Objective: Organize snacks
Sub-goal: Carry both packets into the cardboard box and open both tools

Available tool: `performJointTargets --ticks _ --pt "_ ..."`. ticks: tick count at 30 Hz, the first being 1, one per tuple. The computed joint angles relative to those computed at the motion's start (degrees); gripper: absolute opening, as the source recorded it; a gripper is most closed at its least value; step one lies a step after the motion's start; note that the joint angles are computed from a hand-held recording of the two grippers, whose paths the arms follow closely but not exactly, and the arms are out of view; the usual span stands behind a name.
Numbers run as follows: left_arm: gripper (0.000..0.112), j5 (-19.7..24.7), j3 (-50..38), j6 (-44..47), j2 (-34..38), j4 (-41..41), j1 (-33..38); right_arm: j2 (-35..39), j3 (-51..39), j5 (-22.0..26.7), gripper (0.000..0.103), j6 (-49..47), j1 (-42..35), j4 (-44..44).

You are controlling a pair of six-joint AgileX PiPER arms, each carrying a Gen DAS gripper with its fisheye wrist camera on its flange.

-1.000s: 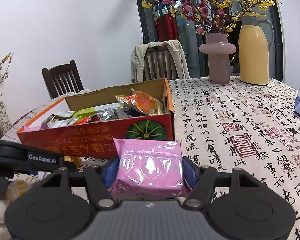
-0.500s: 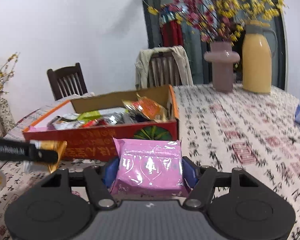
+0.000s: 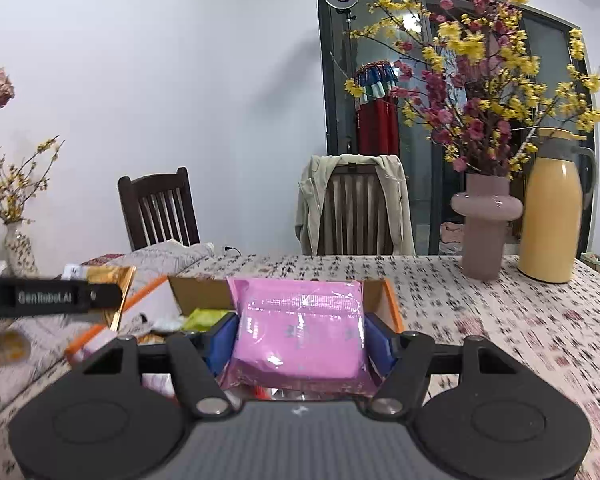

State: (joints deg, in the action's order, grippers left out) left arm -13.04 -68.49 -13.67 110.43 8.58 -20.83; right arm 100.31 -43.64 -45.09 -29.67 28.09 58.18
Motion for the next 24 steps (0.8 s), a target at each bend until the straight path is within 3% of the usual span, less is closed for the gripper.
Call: performJointTargets --ticks 7,12,14,16,18,24 --pt "0.046 -2.7 -6.0 6.7 8.0 -7.8 0.8 8.9 -10.3 1.4 0.066 -0.5 -4.9 -3.2" --pt "0.048 -2.9 -6.9 -0.9 9.2 -0.2 2.1 12.5 -12.5 2.4 0.068 0.7 -6.5 -5.2" --pt "0.057 -4.0 -5.8 1.5 8.7 -3.0 1.9 12.8 -12.6 3.2 0.074 0.4 -6.9 -4.7" --pt "0.085 -5.5 -4.6 2.9 8.3 -5.1 1.9 12.3 -11.5 3.1 0.085 2.2 -7.0 -5.4" --pt "0.100 -7.9 -3.1 8.8 7.7 -12.4 1.4 12.1 -10.8 1.7 0.100 2.8 -6.7 -5.0" --pt "0.103 -8.5 -2.6 11.6 7.1 -17.1 1.2 10.9 -9.4 1.6 0.103 4.6 -7.0 -4.9"
